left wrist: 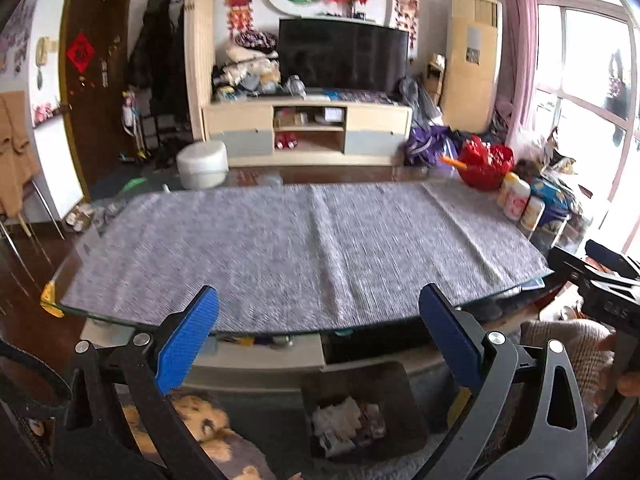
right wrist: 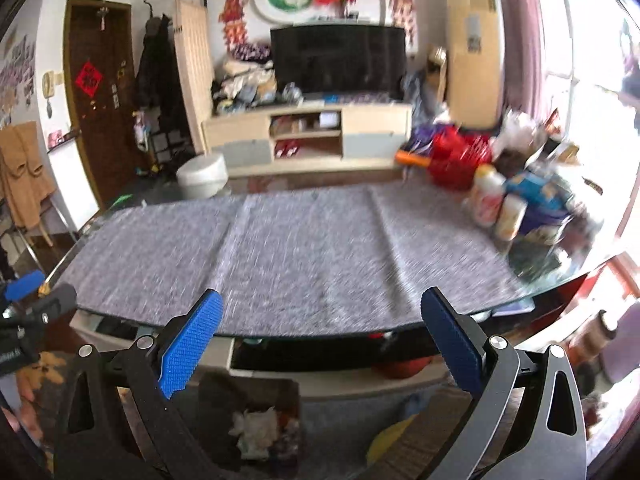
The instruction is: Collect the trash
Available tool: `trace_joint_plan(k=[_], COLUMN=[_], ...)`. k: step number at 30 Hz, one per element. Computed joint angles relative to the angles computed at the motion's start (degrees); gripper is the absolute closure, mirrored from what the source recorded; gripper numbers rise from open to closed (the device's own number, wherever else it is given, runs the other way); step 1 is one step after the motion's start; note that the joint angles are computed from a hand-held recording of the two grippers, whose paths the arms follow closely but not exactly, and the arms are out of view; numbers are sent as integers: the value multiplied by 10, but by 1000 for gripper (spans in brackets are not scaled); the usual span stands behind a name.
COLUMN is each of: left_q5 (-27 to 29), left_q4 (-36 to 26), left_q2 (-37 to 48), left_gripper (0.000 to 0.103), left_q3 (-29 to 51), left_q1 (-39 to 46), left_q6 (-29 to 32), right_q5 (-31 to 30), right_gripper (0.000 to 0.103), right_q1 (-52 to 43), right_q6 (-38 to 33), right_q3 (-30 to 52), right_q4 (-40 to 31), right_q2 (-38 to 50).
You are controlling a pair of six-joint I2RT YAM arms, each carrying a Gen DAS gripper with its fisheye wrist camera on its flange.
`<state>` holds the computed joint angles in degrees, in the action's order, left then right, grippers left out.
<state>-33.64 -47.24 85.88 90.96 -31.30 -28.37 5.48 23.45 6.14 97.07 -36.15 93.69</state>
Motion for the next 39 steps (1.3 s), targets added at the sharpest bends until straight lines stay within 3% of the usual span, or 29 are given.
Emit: trace_joint_plan(k=[9, 39], left_q5=[-48, -67], left_q4=[-20, -28], left_q2=[-12, -2], left_gripper=[8, 8], left_q3=[32, 68], left_q1=[-23, -38], left_q6=[2, 16], right_q5=[10, 11], right_gripper=[3, 3], right_q1=[-7, 9], right_q6=[12, 21], right_q3=[-37, -28], right_q4=[20, 22], right_q2=[-44, -61])
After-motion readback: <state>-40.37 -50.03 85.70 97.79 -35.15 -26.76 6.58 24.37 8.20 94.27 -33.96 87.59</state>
